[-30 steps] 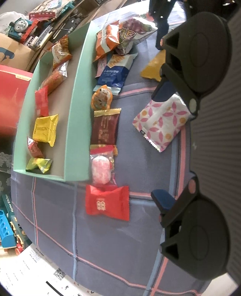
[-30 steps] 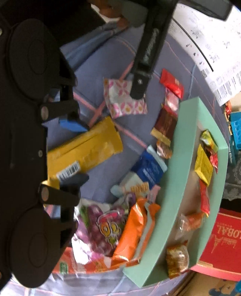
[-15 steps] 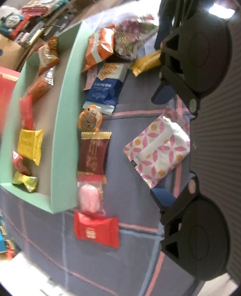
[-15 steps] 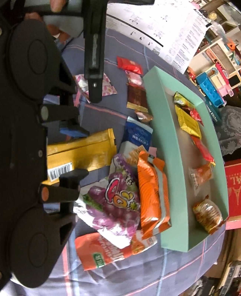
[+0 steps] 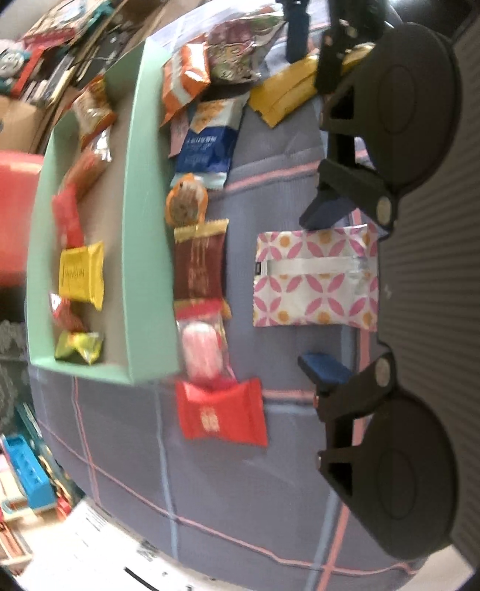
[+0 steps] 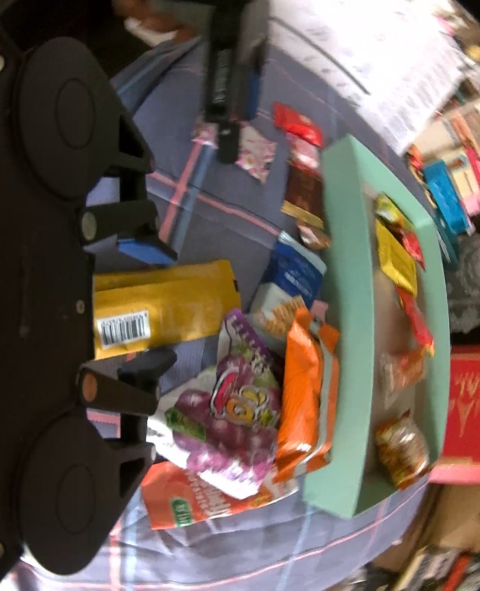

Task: Organize snacks
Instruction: 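Grasp the pink patterned packet with the left tool while the right tool grasps the long yellow bar, then carry both snacks into the mint-green tray and open both tools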

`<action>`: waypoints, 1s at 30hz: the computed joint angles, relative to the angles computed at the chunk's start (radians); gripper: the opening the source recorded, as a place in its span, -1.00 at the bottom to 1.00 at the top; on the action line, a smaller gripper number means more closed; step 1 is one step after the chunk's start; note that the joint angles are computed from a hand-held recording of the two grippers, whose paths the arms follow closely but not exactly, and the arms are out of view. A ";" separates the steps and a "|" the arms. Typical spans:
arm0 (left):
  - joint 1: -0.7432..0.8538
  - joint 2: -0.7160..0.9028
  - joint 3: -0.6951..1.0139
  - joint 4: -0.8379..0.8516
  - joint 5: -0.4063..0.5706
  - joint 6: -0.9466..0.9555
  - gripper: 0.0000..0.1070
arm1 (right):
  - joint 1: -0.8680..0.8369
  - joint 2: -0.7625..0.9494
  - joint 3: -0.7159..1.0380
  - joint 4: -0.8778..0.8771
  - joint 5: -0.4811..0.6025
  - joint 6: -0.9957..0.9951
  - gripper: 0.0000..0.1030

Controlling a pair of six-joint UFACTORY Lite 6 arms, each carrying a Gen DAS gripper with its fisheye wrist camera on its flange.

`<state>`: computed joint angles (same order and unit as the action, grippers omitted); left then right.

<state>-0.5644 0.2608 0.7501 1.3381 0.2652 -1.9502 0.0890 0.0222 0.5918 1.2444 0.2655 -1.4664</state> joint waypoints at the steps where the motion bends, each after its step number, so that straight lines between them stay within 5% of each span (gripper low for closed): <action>1: 0.006 -0.006 -0.009 0.006 -0.008 -0.009 0.38 | 0.031 -0.011 -0.013 0.018 -0.024 -0.018 -0.14; 6: -0.005 0.008 -0.004 0.027 -0.011 -0.014 0.32 | 0.118 -0.030 -0.028 0.047 -0.063 -0.011 -0.29; 9: -0.046 0.018 0.004 0.066 0.047 -0.040 -0.05 | 0.116 -0.021 -0.016 0.045 -0.056 0.029 -0.29; 18: -0.008 -0.094 -0.079 0.197 -0.018 -0.176 -0.06 | 0.014 -0.021 0.035 -0.086 0.090 0.213 -0.32; 30: 0.110 -0.232 0.021 -0.050 -0.029 0.204 -0.06 | -0.020 -0.005 0.269 -0.152 0.227 0.387 -0.32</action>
<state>-0.4544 0.0284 0.7712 1.2883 0.2357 -1.7458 0.0692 0.0168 0.8607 1.0927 0.4920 -1.0794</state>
